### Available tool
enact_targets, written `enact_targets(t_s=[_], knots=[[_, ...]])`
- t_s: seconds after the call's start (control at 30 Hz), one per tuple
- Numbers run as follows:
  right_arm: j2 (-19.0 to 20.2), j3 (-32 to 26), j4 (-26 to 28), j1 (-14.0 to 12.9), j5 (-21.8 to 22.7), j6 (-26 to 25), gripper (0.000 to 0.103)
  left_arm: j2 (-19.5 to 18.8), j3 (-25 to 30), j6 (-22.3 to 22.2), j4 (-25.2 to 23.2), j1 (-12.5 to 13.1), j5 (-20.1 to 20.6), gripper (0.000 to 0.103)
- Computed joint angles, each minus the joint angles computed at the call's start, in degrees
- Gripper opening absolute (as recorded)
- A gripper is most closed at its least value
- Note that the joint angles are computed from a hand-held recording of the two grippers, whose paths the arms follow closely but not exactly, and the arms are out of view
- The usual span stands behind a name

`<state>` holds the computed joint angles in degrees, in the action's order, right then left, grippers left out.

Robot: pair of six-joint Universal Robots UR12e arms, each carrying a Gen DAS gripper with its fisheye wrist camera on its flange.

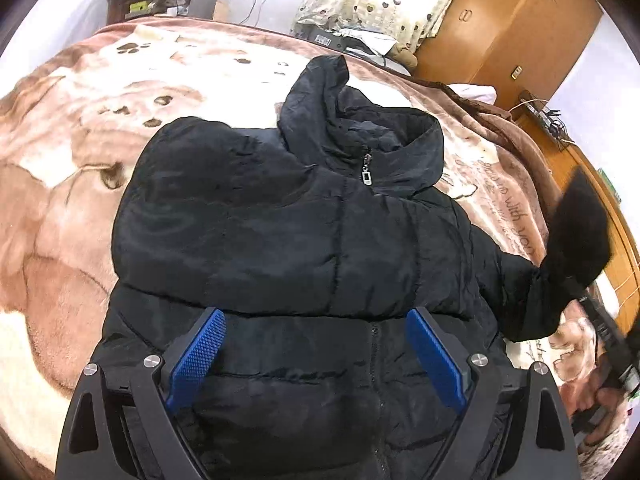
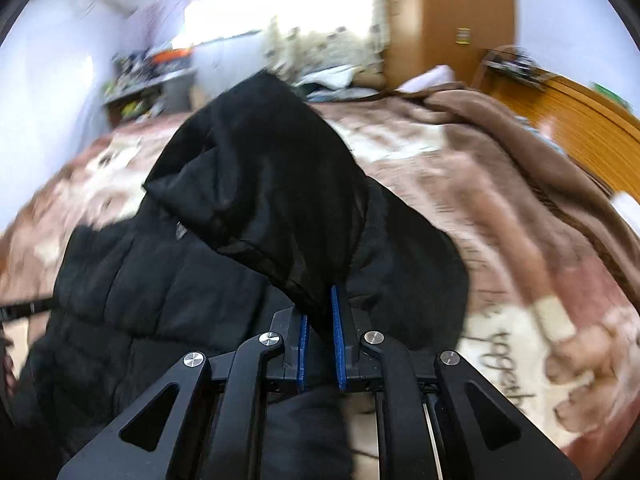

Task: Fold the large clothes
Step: 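Lift the sleeve with the right tool, fold it across the jacket front, open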

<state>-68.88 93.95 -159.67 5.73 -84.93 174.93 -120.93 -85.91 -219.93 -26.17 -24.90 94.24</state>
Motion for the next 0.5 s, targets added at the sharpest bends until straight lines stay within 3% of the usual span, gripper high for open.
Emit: enact_targets(t_s=[0.23, 0.37, 0.47, 0.5], knots=[[2.7, -1.6, 6.9, 2.3, 1.9, -5.2, 0.011, -0.1, -0.5, -0.4, 0.7, 0.4, -1.6, 0.092], [3.4, -2.0, 10.0, 2.8, 2.7, -7.1, 0.011, -1.0, -0.5, -2.5, 3.6, 1.1, -6.9, 0.092], [3.7, -2.4, 13.1, 2.6, 3.2, -7.2, 0.017, -2.4, 1.3, -2.4, 3.0, 1.0, -8.8, 0.092], [3.7, -2.2, 13.4, 2.5, 3.9, -6.9, 0.023, -3.0, 2.1, -2.1, 2.6, 1.0, -10.1, 0.092]])
